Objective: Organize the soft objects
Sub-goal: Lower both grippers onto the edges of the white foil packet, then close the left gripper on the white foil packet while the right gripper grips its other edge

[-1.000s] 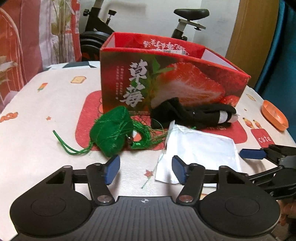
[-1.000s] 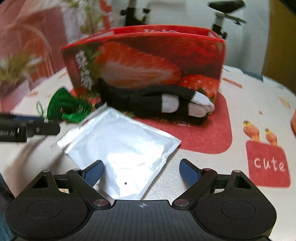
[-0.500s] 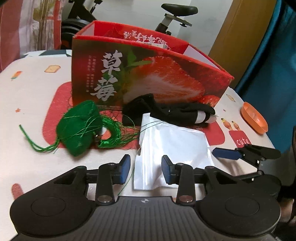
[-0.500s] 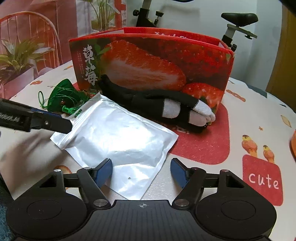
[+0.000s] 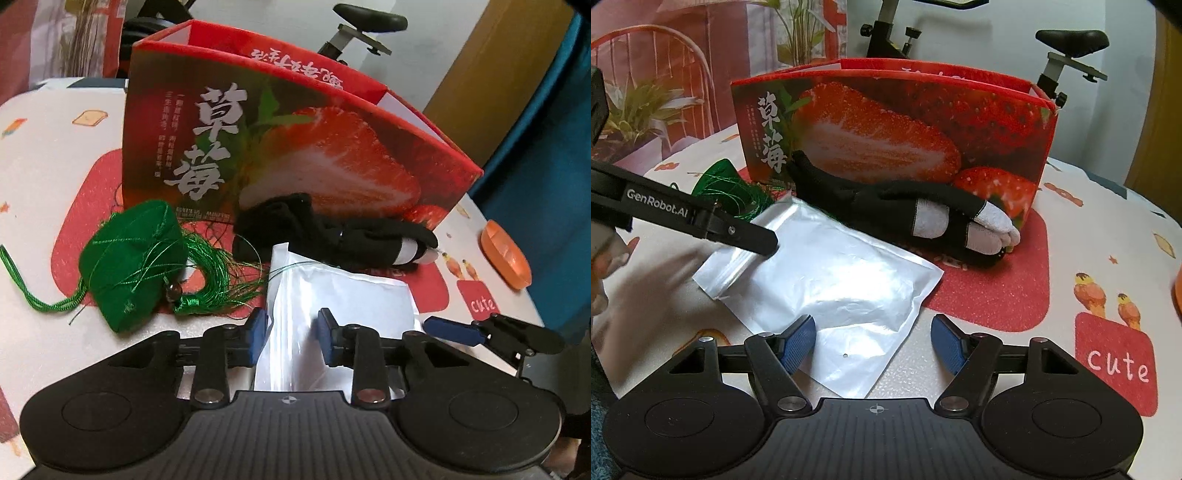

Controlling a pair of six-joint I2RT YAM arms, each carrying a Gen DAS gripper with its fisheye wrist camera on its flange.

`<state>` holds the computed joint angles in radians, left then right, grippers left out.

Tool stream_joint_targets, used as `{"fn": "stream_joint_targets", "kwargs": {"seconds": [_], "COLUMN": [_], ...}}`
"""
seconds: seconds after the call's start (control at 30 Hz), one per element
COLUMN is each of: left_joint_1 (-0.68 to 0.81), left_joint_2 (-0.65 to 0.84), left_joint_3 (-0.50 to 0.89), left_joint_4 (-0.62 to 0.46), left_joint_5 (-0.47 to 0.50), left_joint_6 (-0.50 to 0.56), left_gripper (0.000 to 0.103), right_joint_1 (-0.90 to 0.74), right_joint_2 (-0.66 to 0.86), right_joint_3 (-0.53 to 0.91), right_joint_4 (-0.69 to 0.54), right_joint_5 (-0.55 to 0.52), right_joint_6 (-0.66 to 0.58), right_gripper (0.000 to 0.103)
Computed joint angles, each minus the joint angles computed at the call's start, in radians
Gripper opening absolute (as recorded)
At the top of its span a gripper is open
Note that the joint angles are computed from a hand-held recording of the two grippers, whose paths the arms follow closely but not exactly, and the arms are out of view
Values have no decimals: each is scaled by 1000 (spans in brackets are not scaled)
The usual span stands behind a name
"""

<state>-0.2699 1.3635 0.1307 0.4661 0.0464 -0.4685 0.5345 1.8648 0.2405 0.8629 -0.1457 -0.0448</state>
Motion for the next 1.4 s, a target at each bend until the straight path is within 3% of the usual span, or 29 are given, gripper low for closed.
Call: {"fn": "stream_joint_targets", "kwargs": {"seconds": [0.43,0.5,0.6,0.77,0.9,0.97,1.03,1.13,1.3,1.4], "left_joint_1": [85,75,34,44,35,37,-8,-24,-3,-36], "left_joint_2": [28,2,-5,-51,-59,-46,-36,-41,-48,-57], "left_joint_3": [-18,-23,-35,-91,-113,-107,-102,-97,-100,-82], "left_joint_4": [53,33,45,70,91,94,97,83,78,38], "left_joint_5": [126,129,83,101,92,113,68,47,62,11], "left_joint_6": [13,0,-9,-30,-30,-18,-14,0,4,4], "left_gripper": [36,41,40,38,34,25,25,25,24,25], "right_joint_1": [-5,-4,-7,-19,-71,-105,-156,-180,-211,-216], "right_joint_2": [20,21,22,11,-7,-10,-11,-10,4,3], "right_joint_3": [0,0,0,8,25,36,60,85,109,122], "right_joint_4": [31,32,33,7,-44,-67,-108,-142,-164,-188], "right_joint_5": [-13,-12,-15,-36,-114,-167,-271,-317,-353,-338], "right_joint_6": [-10,-10,-10,-9,6,28,58,103,130,115], "right_gripper": [69,69,69,69,70,69,69,69,58,37]}}
